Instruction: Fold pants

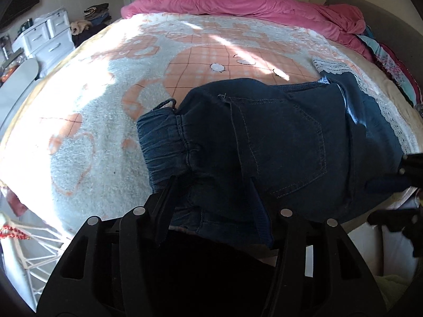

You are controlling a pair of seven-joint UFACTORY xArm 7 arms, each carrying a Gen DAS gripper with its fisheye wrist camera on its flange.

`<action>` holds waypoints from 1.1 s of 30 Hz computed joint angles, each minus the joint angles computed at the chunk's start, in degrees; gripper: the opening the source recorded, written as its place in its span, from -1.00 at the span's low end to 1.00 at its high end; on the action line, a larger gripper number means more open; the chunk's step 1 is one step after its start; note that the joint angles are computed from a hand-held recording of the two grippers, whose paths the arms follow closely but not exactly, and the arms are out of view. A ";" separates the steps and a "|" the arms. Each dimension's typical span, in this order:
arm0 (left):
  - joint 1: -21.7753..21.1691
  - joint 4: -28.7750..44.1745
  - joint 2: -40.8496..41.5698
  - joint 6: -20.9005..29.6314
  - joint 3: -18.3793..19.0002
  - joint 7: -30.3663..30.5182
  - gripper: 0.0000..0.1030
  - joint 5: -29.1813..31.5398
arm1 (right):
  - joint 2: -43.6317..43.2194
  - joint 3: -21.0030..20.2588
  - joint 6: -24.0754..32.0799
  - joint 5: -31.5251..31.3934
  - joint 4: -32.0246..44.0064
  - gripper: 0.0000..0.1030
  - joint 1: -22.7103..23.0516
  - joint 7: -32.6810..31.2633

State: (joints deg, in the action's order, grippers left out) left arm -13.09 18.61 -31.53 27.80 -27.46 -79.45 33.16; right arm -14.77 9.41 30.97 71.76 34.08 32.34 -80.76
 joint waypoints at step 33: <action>-0.34 1.72 -7.81 -2.40 -6.40 -2.57 0.17 -2.56 | 2.59 -3.06 -15.33 1.80 4.20 -0.10 -3.92 7.56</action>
State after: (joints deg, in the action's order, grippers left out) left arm -13.43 20.33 -39.34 25.40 -33.86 -82.02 30.60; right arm -12.19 6.35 15.64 73.56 38.28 28.42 -73.20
